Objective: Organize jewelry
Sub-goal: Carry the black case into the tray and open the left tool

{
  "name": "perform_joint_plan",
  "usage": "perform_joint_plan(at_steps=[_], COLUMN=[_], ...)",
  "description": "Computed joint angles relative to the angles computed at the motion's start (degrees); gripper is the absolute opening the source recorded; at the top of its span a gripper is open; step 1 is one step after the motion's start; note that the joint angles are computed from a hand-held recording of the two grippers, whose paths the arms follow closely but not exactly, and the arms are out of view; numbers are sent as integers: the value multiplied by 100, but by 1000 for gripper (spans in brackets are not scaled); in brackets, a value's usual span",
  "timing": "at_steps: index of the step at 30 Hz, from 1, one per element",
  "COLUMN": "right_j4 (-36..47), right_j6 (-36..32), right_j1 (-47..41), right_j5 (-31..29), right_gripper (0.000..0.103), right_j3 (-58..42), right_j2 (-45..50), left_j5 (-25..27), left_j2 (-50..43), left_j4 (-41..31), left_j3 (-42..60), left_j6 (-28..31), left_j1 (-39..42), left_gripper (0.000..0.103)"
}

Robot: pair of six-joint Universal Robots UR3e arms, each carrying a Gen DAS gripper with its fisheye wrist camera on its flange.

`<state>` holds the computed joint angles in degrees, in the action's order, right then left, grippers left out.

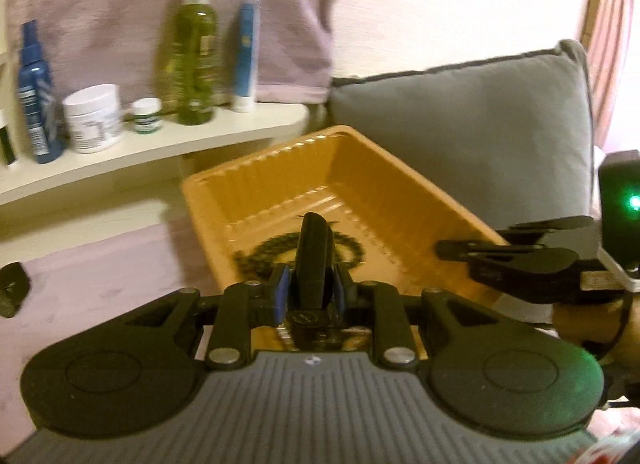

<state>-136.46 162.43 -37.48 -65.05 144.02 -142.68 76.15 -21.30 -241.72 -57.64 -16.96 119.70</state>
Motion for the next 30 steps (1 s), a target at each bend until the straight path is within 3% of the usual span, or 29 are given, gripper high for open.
perform_joint_plan(at_steps=[18, 20, 30], right_j4=[104, 46, 158], right_j6=[-27, 1, -42], right_j1=[-80, -38, -81], right_j5=[90, 58, 84], right_gripper=[5, 5, 5], right_j3=[1, -1, -12], right_j2=[-85, -40, -129], left_j5=[208, 235, -146], left_j2=[152, 174, 108], left_j4=[-118, -131, 96], left_j3=[197, 216, -104], left_j6=[-17, -35, -219], left_j1=[-165, -141, -21], left_gripper=[21, 26, 27])
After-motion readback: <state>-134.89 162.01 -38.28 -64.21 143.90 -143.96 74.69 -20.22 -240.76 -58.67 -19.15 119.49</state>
